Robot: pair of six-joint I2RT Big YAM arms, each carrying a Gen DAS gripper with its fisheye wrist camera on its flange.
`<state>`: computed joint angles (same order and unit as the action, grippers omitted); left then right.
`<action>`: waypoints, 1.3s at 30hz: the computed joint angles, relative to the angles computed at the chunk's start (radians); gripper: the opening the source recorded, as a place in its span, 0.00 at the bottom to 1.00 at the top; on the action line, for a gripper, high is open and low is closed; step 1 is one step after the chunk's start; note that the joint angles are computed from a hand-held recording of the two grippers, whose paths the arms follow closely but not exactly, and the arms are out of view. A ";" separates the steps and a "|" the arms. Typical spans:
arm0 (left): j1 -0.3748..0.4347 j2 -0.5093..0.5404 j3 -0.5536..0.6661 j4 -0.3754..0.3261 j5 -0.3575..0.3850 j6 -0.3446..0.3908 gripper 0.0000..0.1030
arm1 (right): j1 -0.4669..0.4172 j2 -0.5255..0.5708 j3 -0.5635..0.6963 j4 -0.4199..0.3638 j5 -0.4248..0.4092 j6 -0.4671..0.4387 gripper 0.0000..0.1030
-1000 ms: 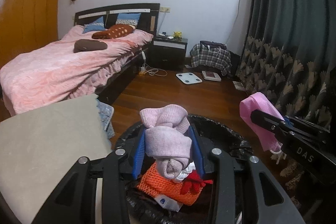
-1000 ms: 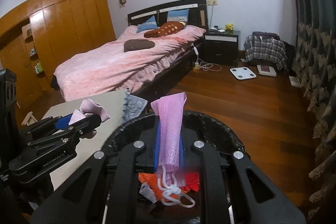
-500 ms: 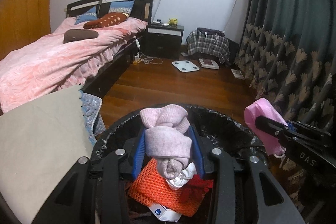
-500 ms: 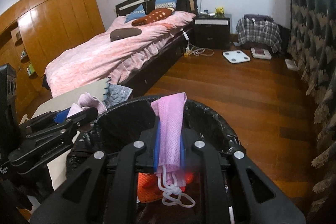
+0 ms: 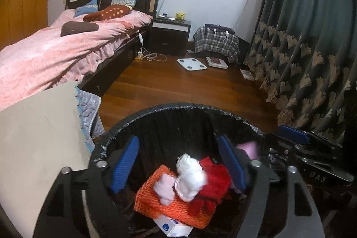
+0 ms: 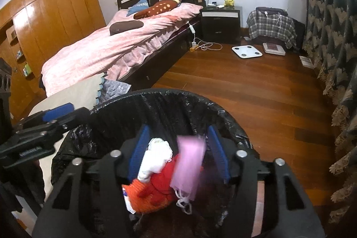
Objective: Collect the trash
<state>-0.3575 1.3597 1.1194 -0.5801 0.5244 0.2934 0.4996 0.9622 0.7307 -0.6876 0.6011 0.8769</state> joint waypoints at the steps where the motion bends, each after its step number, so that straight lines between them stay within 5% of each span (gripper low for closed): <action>1: 0.004 -0.004 0.002 -0.001 0.004 -0.002 0.75 | 0.004 -0.002 0.003 -0.012 0.011 0.008 0.62; 5: 0.023 -0.025 0.009 -0.005 0.007 -0.010 0.82 | 0.034 -0.012 0.018 -0.063 0.071 0.046 0.87; 10: 0.061 -0.078 0.006 -0.013 0.000 -0.021 0.92 | 0.077 -0.049 0.044 -0.127 0.104 0.086 0.93; 24: 0.201 -0.213 -0.019 -0.101 0.004 0.033 0.94 | 0.291 -0.014 0.204 -0.309 0.229 0.193 0.95; 39: 0.322 -0.331 -0.044 -0.159 0.058 0.073 0.94 | 0.407 0.072 0.369 -0.428 0.273 0.239 0.95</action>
